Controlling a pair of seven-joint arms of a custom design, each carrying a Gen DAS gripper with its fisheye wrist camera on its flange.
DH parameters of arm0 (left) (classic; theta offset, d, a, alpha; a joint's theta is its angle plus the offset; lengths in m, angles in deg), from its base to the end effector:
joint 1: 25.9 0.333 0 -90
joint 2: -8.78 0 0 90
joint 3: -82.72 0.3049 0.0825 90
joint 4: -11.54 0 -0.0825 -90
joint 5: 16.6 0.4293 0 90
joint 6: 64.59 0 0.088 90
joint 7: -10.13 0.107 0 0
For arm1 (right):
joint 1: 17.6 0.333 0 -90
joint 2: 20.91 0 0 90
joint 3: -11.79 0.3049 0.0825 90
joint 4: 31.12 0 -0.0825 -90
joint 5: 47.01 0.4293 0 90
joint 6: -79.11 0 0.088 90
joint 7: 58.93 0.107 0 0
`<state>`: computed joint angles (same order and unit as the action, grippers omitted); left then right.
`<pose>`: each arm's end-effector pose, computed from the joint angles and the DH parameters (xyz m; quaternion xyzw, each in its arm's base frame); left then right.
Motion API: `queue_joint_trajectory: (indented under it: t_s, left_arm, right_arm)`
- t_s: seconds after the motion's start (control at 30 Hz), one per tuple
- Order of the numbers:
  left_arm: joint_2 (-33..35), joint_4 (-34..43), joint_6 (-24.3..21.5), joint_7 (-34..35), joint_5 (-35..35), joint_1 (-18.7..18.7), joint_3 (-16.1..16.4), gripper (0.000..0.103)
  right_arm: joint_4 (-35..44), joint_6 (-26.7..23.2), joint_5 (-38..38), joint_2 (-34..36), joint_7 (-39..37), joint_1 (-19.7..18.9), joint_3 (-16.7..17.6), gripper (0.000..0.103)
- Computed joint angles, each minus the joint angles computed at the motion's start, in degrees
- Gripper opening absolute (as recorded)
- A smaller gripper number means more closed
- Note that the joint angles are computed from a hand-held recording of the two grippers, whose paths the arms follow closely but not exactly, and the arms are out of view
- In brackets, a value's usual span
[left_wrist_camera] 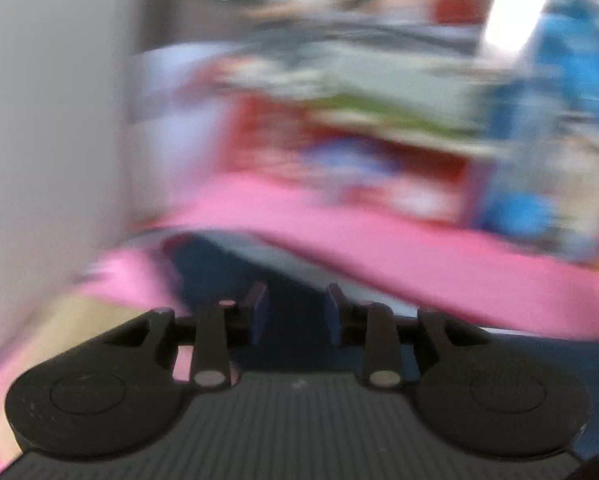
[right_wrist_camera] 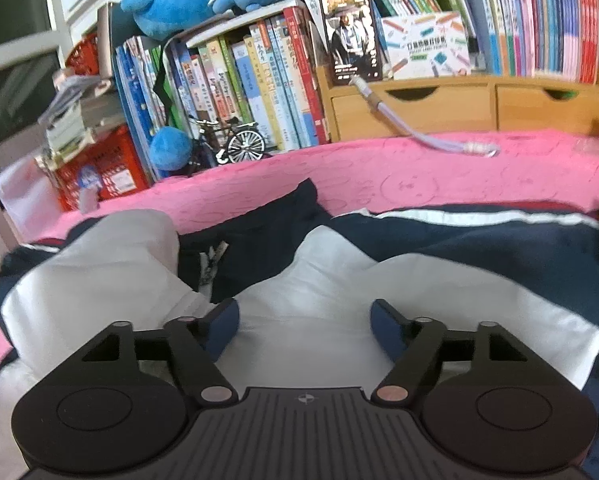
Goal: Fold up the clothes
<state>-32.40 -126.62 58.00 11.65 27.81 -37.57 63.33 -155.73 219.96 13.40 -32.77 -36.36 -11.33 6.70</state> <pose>0.3748 -0.2166 0.5882 -0.7985 0.3574 -0.2698 0.4023 0.5738 0.0092 0.5047 -0.7644 0.4523 -0.1174 0.4442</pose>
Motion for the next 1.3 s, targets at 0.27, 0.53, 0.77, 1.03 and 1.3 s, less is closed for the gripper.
queue_joint_trajectory:
  t_s: [0.27, 0.53, 0.77, 1.03, 1.3]
  left_arm:
    - [25.3, 16.0, 36.0, 5.7, 10.2, -2.4, -3.4, 0.047]
    - [33.1, 17.5, 34.0, 5.3, 10.5, -6.8, -1.6, 0.046]
    - [35.1, 19.2, 29.1, 8.0, 8.6, -9.1, -0.7, 0.047]
    - [35.6, 20.7, 27.2, 11.4, 7.1, -10.3, -0.2, 0.056]
    - [35.1, 19.9, 28.0, 11.0, 7.2, -10.1, 0.0, 0.06]
  right_arm:
    - [6.8, 0.6, -0.9, 3.4, -1.6, 1.2, 0.8, 0.078]
    - [23.9, -5.0, -13.2, 18.9, 9.6, -0.1, 4.1, 0.082]
    - [27.7, -7.6, -16.7, 22.2, 11.3, -0.5, 6.1, 0.027]
    - [18.5, 13.1, 16.4, 12.8, -16.9, -0.1, 7.6, 0.006]
    - [19.8, 21.6, -6.7, 17.3, 7.7, 2.5, 3.9, 0.022]
